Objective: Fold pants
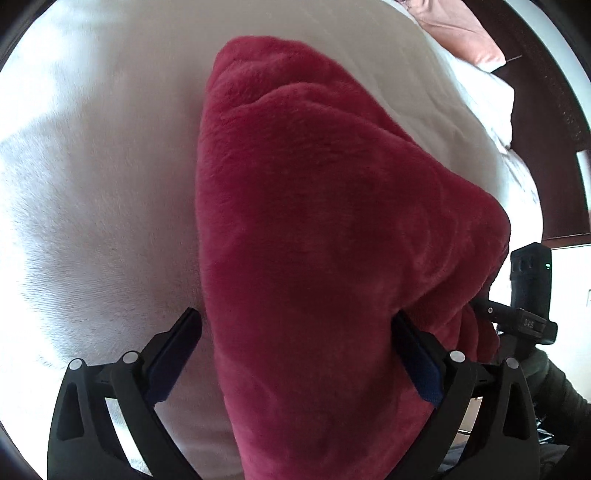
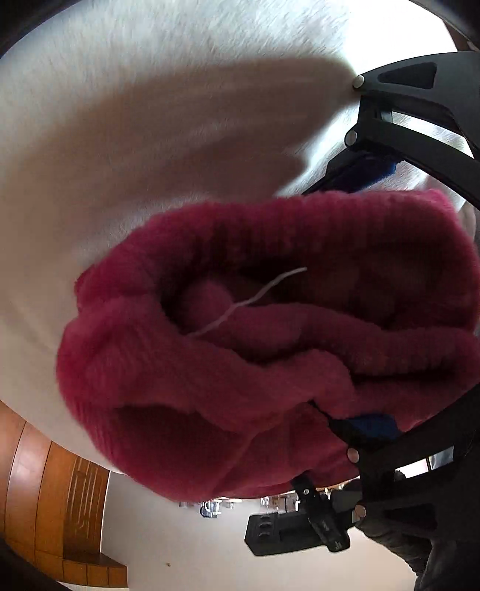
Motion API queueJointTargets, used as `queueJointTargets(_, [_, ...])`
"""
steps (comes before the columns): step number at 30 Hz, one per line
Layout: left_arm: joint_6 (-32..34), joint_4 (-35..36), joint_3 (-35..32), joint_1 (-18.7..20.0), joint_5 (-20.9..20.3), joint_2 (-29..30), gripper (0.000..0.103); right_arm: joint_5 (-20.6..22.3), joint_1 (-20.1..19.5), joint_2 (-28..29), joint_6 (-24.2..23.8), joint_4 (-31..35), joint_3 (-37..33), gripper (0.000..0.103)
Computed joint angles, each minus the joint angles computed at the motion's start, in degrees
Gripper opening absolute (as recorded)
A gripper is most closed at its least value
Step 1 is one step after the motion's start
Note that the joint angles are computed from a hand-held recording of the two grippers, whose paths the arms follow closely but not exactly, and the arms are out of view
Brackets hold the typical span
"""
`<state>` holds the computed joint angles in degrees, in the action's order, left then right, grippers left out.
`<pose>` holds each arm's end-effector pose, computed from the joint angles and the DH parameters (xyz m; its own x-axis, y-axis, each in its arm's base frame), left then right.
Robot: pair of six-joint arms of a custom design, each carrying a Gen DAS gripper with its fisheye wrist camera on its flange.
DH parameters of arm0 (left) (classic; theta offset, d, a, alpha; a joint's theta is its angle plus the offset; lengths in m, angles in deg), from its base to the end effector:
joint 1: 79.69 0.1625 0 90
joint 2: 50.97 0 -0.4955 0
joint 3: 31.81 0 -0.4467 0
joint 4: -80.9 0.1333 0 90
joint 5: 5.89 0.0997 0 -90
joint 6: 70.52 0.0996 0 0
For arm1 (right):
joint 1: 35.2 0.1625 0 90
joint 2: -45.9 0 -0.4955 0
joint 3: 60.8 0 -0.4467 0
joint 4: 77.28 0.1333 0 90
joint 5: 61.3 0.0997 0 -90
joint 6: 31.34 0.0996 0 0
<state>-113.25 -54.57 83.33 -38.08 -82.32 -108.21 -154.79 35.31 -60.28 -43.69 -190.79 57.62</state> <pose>-0.3311 -0.5036 0.0848 -0.9419 0.1185 -0.3144 0.1240 0.9923 0.0026 -0.0187 -0.4343 0.4657 -0.9853 0.1385 0.1001 0.1192 0.9768 -0.1781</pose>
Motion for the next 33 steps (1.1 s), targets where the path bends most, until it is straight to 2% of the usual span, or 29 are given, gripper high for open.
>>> queueJointTargets(5, [0.46, -1.65, 0.34, 0.48, -0.59, 0.59, 0.098, 2.84, -1.61, 0.12, 0.86, 2.46, -0.97, 0.097])
queueJointTargets(11, [0.99, -1.62, 0.37, 0.58, -0.77, 0.2, 0.098, 6.63, -2.77, -4.21, 0.7, 7.74, -2.88, 0.096])
queueJointTargets(14, [1.17, -1.89, 0.81, 0.86, -0.7, -0.22, 0.098, 8.55, -3.01, -6.04, 1.01, 9.84, -3.82, 0.097])
queueJointTargets(16, [1.3, -1.94, 0.46, 0.8, -0.49, 0.25, 0.098, 10.0, -1.84, -5.56, 1.33, 9.68, -4.3, 0.098])
queueJointTargets(18, [1.33, -1.82, 0.75, 0.69, -0.43, -0.15, 0.098, 8.47, 0.06, -4.67, 1.18, 8.74, -4.66, 0.1])
queueJointTargets(20, [1.35, -1.93, 0.78, 0.73, -0.52, -0.12, 0.098, 2.75, 3.58, -2.46, 2.67, 6.51, -4.2, 0.1])
queueJointTargets(22, [1.52, -1.92, 0.72, 0.77, -0.55, -0.05, 0.098, -0.47, 4.48, -0.95, 3.52, 4.63, -2.98, 0.1])
queueJointTargets(25, [2.18, -2.45, 0.81, 1.05, -0.83, 0.04, 0.098, -1.68, 3.62, 0.64, 3.74, 2.02, -1.36, 0.101])
queueJointTargets(27, [2.55, -3.08, 0.93, 1.3, -1.22, 0.17, 0.098, -0.65, 2.39, 1.59, 3.6, 0.88, -0.85, 0.101])
queueJointTargets(30, [2.61, -3.65, 0.82, 1.59, -1.39, 0.54, 0.098, -1.15, 2.77, 2.56, 3.69, 0.48, -0.89, 0.101])
queueJointTargets(33, [2.62, -4.13, 0.76, 1.77, -1.73, 0.74, 0.098, -1.33, 2.98, 1.99, 2.93, 0.82, -0.82, 0.096])
